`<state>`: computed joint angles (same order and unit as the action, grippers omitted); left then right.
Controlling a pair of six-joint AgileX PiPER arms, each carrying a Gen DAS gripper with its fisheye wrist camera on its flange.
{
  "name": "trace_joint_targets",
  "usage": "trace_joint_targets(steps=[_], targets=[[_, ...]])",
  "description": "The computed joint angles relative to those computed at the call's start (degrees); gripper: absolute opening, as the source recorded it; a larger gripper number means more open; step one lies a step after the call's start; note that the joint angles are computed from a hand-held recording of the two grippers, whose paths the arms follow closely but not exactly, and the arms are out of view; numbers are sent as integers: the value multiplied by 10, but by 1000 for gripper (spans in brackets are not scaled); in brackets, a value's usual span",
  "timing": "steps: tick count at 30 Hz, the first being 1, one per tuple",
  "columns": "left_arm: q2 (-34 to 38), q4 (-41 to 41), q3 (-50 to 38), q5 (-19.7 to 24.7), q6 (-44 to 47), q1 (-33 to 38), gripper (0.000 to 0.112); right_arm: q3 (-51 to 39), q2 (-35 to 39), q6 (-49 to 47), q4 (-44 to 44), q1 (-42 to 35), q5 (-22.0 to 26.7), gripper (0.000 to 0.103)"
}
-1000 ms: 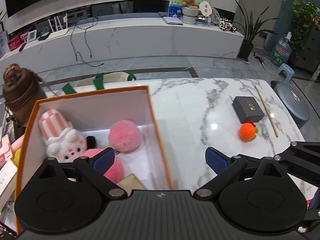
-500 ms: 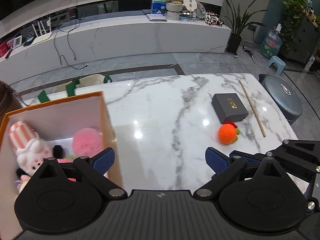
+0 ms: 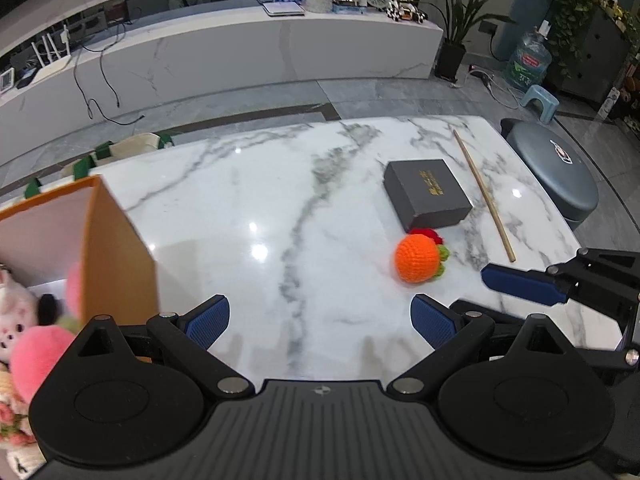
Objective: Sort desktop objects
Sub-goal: 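Move both tools away from the box toward the black gift box and orange ball, then grasp the orange crocheted ball with the left tool while the right grasps the black gift box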
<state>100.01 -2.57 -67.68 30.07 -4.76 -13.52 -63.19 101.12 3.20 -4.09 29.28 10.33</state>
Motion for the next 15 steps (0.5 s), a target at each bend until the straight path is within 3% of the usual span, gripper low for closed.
trace_joint_targets(steps=[8, 15], targets=[[48, -5, -31, -18, -44, -36, 103, -4, 20, 55, -39, -60, -1, 32], [88, 12, -36, -78, -85, -72, 103, -31, 43, 99, -30, -118, -14, 39]])
